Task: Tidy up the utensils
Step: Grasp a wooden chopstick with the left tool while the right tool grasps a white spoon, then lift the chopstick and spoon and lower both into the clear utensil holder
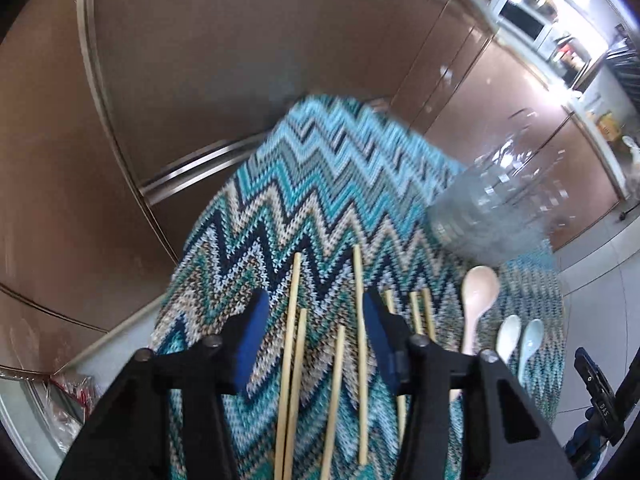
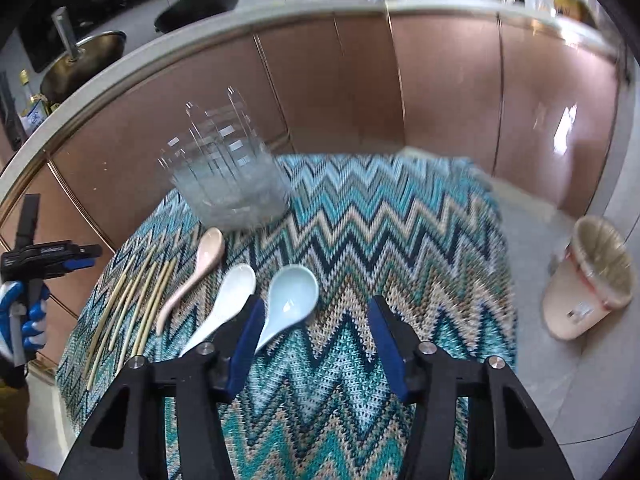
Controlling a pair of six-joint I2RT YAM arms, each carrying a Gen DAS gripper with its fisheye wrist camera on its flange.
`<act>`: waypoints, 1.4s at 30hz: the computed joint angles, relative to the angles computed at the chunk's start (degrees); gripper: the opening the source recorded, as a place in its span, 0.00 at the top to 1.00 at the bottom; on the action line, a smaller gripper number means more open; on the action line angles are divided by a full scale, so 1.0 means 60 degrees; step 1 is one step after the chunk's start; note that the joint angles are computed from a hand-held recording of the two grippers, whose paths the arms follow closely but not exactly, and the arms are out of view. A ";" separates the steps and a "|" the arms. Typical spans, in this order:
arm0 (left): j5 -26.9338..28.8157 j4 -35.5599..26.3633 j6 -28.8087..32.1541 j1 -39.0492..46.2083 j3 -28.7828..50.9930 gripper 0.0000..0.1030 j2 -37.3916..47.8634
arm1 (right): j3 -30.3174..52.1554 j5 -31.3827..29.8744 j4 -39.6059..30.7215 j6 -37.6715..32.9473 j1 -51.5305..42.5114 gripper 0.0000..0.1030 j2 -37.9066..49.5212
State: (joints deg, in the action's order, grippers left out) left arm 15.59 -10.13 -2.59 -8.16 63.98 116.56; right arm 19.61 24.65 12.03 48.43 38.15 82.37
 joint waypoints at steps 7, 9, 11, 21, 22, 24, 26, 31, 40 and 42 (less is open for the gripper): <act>-0.0312 -0.1233 0.0096 -0.0106 0.2050 0.77 0.1753 | -0.0023 -0.1112 0.1098 -0.0763 -0.0996 0.52 0.0927; -0.0412 -0.1499 0.0217 -0.0152 0.2492 0.82 0.2083 | 0.0009 -0.1488 0.1396 -0.1039 -0.1282 0.54 0.1178; -0.0470 -0.1744 0.0280 -0.0162 0.2879 0.84 0.2374 | 0.0087 -0.1842 0.1562 -0.1294 -0.1561 0.55 0.1388; -0.0801 -0.2209 0.0760 -0.0332 0.3677 0.94 0.3049 | 0.0672 -0.4042 0.2668 -0.2275 -0.3167 0.69 0.3072; -0.0813 -0.2240 0.0799 -0.0352 0.3795 0.94 0.3138 | 0.0761 -0.4168 0.2641 -0.2323 -0.3220 0.70 0.3163; -0.0771 -0.2276 0.0919 -0.0343 0.3860 0.95 0.3179 | 0.0881 -0.4592 0.2761 -0.2530 -0.3448 0.72 0.3396; -0.0707 -0.2358 0.0968 -0.0357 0.4062 0.95 0.3312 | 0.1034 -0.5035 0.2892 -0.2717 -0.3635 0.73 0.3673; -0.0499 -0.2205 0.1072 -0.0283 0.3997 0.95 0.3301 | 0.1421 -0.5791 0.2806 -0.3138 -0.3772 0.84 0.4019; 0.0082 -0.0745 0.1076 0.0140 0.1892 0.96 0.1706 | 0.1495 -0.5142 0.2054 -0.3309 -0.3346 0.93 0.3419; 0.0204 -0.0267 0.1065 0.0252 0.1185 0.96 0.1042 | 0.1273 -0.4572 0.1667 -0.3187 -0.3012 0.93 0.2721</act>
